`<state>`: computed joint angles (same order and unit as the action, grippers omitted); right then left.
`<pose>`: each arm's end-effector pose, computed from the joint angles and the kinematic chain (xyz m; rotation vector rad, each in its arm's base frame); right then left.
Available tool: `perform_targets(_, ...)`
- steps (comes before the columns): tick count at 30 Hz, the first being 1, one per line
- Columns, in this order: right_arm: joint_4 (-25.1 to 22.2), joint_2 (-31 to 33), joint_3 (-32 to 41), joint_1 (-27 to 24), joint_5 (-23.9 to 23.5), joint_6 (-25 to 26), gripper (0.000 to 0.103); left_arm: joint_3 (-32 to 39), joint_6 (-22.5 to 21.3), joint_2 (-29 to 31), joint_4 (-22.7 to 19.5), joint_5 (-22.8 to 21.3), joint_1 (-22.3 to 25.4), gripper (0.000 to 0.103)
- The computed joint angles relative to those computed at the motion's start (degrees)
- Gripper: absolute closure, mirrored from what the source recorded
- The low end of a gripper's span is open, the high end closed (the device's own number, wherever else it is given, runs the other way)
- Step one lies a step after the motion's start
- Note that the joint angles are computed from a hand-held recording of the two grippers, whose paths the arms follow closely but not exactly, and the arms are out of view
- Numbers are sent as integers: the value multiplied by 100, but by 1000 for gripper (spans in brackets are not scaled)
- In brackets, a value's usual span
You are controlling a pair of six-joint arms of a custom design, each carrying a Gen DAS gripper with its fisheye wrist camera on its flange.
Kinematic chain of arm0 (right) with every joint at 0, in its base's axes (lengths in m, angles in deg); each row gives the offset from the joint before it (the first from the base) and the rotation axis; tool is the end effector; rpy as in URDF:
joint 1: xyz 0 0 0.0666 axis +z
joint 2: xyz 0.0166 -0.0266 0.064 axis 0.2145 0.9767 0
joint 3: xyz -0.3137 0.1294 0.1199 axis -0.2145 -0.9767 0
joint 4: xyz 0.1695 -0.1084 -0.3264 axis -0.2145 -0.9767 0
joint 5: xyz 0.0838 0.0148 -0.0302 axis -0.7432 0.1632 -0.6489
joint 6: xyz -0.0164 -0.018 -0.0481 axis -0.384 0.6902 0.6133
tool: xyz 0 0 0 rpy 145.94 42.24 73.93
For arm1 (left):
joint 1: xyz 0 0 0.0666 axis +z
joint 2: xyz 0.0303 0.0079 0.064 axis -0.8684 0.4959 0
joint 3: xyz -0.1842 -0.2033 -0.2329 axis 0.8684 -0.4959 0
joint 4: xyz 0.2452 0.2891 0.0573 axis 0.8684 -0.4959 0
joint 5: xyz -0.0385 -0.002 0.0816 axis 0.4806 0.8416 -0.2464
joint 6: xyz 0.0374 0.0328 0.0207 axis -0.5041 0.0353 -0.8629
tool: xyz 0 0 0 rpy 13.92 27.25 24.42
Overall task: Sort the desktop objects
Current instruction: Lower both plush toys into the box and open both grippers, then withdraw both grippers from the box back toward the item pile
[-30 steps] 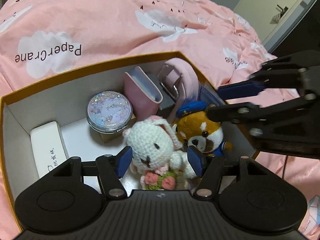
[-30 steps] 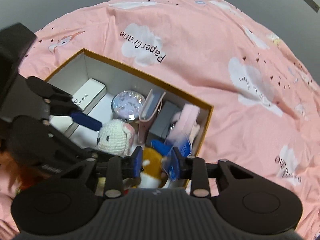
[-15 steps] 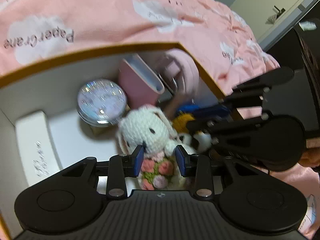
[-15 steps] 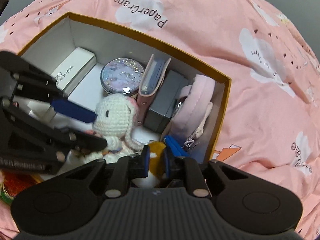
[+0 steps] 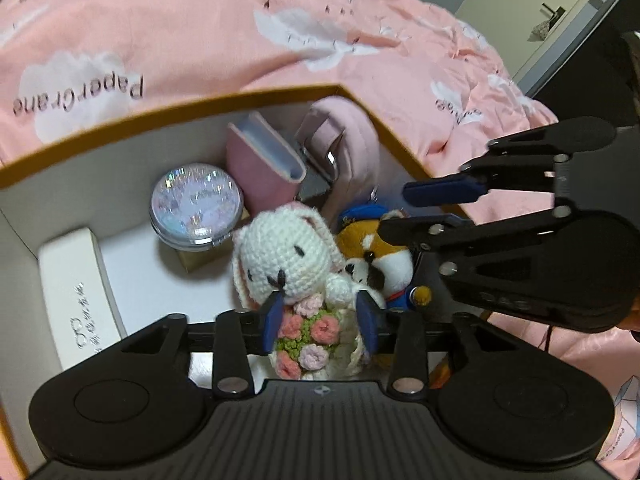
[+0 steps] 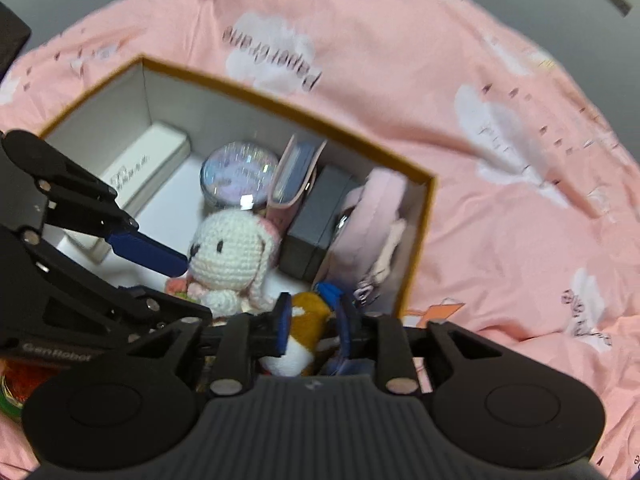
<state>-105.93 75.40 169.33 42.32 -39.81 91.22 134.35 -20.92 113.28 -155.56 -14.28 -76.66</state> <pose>0.3618 0.2103 0.5985 -1.2346 2.3404 0.1114 0.2827 -0.0918 0.5632 0.1176 2.6333 -0.4832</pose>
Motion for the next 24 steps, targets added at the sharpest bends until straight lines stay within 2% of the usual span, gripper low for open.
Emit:
perform_targets(2, 155, -203, -84, -77, -147, -141, 59, 30, 61, -120, 78, -221, -107, 52)
perform_targets(7, 567, -923, -548, -244, -659, -485, 51, 156, 255, -538, 240, -869, -462, 49)
perform_targets(12, 834, -1698, -1227, -434, -1311, -964, 42, 214, 529, -1048, 181, -1262, -871, 49)
perform_targets(18, 721, -2429, -2072, -627, -2002, -1710, 43, 66, 1128, -1424, -360, -1988, -1685, 49)
perform_targets(21, 478, -2667, -2486, -646, -2191, -2068, 47, -130, 1507, -1540, -616, -2136, -2029, 48)
perform_targets(24, 236, -2832, -2888, -574, -2118, -2342, 52, -447, 1837, -1639, -802, -2102, -2324, 48)
